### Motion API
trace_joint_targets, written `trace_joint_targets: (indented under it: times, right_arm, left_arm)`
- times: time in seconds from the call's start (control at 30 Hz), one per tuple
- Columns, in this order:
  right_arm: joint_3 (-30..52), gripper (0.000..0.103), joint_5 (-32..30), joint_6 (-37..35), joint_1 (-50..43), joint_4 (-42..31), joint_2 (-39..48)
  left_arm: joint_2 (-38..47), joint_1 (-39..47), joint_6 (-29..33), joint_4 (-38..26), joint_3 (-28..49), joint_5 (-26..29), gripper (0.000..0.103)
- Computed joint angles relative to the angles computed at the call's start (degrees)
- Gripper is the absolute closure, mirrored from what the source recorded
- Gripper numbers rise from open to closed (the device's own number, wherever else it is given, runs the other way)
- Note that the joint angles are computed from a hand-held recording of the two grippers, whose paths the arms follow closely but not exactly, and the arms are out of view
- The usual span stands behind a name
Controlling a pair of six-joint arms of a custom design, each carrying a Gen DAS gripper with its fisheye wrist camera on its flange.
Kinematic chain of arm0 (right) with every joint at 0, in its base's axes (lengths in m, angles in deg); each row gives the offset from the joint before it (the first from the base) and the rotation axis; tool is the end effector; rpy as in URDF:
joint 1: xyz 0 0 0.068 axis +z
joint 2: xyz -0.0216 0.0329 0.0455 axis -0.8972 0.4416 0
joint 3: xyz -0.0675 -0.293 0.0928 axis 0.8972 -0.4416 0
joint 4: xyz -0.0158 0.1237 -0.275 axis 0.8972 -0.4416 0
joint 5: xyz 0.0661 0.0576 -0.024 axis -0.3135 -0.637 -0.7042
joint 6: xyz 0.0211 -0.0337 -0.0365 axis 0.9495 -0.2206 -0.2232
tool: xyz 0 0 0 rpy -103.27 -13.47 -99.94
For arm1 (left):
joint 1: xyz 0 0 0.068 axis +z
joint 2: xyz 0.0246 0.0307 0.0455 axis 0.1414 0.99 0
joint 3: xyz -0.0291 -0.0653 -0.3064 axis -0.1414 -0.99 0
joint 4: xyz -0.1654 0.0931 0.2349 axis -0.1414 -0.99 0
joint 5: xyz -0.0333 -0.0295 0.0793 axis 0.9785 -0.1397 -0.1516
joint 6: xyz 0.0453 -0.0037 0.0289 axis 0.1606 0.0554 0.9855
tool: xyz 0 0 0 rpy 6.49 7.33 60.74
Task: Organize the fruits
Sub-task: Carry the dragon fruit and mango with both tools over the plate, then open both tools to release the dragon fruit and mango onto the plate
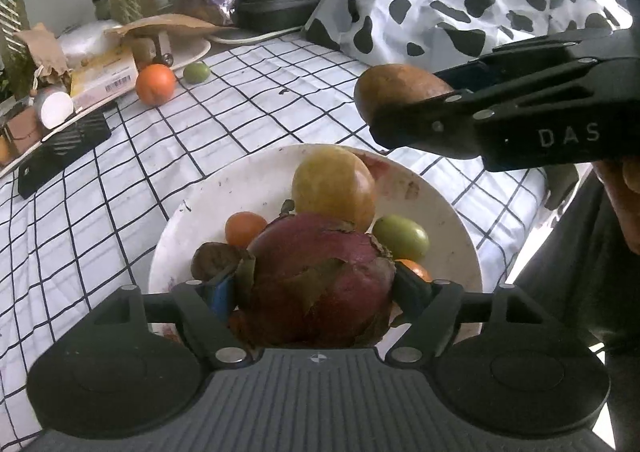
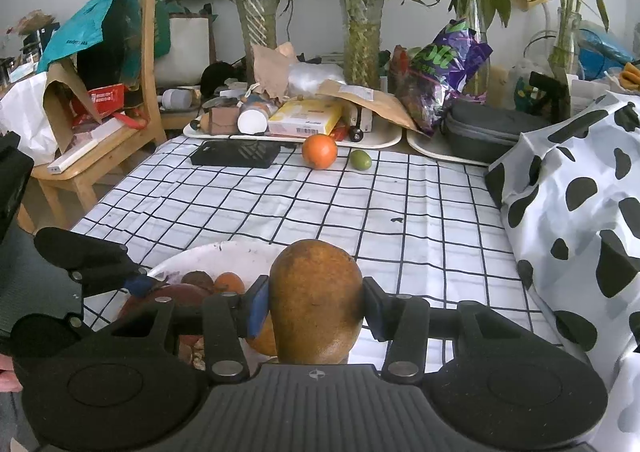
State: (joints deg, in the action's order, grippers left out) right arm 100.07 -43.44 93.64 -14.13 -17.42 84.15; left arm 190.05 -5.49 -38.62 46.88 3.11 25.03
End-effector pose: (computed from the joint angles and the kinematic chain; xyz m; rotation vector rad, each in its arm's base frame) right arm 0.2265 0.2407 0.1015 -0.0935 2.2711 0.1704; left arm 0.2843 -0.0818 0.0655 1.0502 2.3087 -0.3578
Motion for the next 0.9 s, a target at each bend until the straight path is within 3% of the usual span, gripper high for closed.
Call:
trace_joint_targets:
  times: [0.13,0.27,0.6,0.9]
  right_arm:
    - [0.2,0.053,-0.1,-0.2,0.0,-0.2,0.1]
    - [0.3,0.053,-0.3,0.0,-0.1,-0.5,0.3]
    - [0.5,0.053,-0.5,2.1,1.6,-0.5,0.0]
    - [4.5,0.053,-1.1,1.7,2.1,-2.4,2.7]
  left_arm:
    - [0.0,-0.4,-0.7,-0.6,0.3,-1.8,0.017]
    - [-1.1,0.1,-0.7,-3.5,0.9,-2.0,0.017]
    - [-9.3,5.7,1.9,-3.8,-4.3,5.2,0.017]
    - [-12.9,11.7,-1.6,-1.2,-6.5,9.0,0.017]
